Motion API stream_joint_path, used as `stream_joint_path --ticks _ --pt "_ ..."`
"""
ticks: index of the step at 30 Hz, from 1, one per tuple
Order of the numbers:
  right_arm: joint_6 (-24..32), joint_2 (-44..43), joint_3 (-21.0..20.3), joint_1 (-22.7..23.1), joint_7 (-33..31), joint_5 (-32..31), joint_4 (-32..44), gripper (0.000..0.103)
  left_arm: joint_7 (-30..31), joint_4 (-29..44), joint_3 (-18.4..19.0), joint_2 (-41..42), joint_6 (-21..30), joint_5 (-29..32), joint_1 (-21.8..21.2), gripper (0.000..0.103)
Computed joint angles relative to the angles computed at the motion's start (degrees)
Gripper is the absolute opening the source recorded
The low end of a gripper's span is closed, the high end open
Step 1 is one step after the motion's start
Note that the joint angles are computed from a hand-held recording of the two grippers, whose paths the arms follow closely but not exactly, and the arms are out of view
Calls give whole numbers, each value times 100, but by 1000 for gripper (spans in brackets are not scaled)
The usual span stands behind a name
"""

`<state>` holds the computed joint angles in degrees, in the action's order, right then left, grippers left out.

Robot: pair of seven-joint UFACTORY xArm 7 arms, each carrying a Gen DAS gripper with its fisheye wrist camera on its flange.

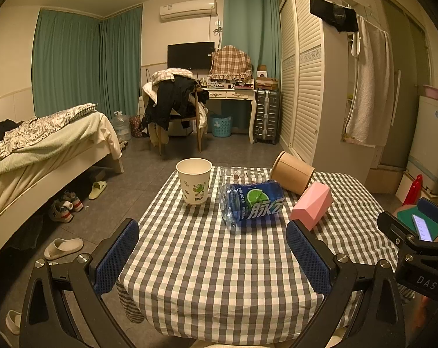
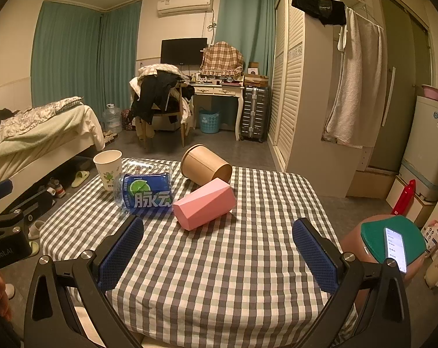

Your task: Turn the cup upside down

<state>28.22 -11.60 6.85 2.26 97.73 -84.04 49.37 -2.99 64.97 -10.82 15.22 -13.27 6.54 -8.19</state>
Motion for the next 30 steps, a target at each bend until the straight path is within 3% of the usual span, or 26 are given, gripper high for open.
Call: stream_joint_path --ticks 22,30 --pt "7 29 -11 -25 -117 145 -5 103 13 -54 43 52 -62 -4 6 103" --pt "-9 160 -66 -49 -258 295 90 103 39 173 153 197 159 -67 -103 103"
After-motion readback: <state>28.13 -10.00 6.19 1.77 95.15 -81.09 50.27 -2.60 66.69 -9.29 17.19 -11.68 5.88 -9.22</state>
